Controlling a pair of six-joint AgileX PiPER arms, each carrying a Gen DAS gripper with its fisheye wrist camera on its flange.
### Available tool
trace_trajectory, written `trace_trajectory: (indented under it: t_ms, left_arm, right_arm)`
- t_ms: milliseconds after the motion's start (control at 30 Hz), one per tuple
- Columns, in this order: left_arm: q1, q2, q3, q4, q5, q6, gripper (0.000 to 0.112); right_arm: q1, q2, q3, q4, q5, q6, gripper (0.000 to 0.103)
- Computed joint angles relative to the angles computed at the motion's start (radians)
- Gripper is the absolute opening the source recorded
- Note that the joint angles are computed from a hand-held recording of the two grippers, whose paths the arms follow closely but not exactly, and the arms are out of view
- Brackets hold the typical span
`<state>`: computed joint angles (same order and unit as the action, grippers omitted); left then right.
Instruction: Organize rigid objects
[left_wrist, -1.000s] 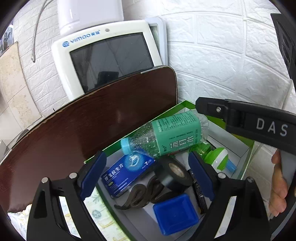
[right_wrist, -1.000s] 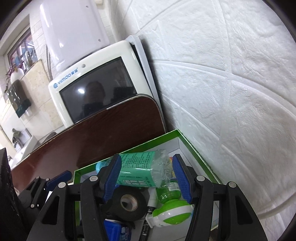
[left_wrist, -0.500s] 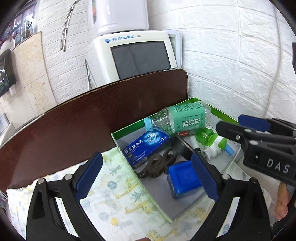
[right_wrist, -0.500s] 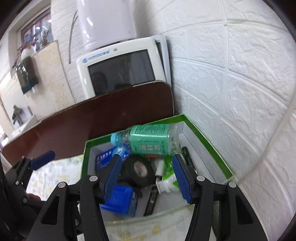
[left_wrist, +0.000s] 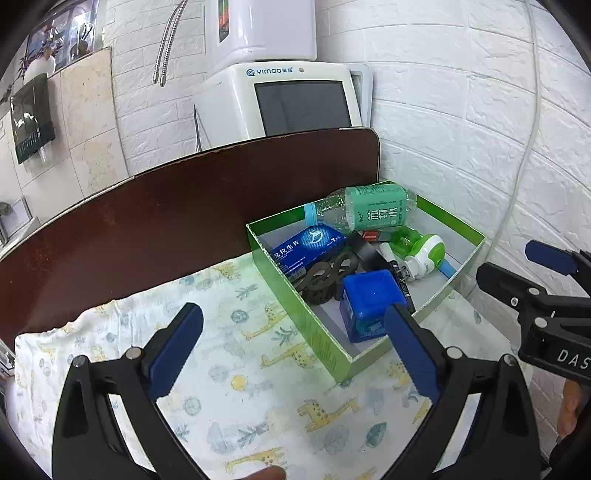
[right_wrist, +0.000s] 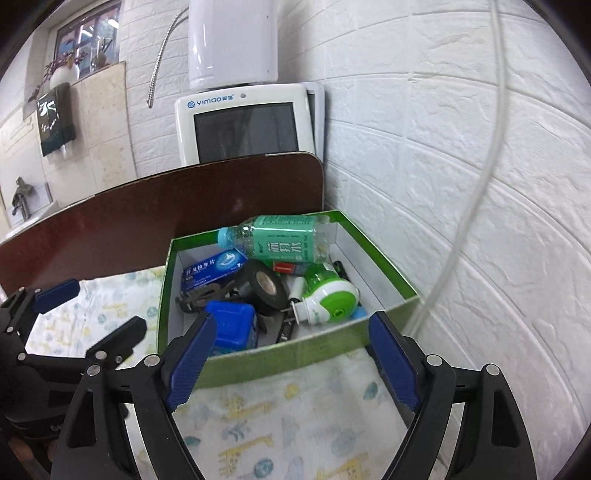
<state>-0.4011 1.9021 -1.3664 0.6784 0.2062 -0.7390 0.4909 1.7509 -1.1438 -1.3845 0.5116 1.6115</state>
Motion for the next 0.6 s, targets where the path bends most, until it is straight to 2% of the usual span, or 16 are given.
trace_trajectory:
  t_ms: [133,267,367,500,600]
  left_arm:
    - [0.016,-0.036,0.050,-0.007,-0.023,-0.016,0.098]
    - [0.014,-0.070,0.095,0.078,-0.049,-0.101,0.099]
    - [0.006,-0.091,0.130,0.241,-0.064,-0.260,0.100]
    - [-0.006,-0.098,0.146,0.317,-0.054,-0.336,0.100]
    - [-0.007,-0.101,0.157,0.319,-0.062,-0.339,0.100]
  right_arm:
    - [0.006,-0.010,0.035,0.033,0.027,-0.009,0.086]
    - [0.025,-0.021,0.062,0.034,0.059,0.010,0.086]
    - [0.037,-0.037,0.075,0.047,0.072,0.015,0.086]
    - [0.041,-0.051,0.091,0.047,0.070,0.043,0.086]
    - [0.041,-0.056,0.096,0.059,0.071,0.043,0.086]
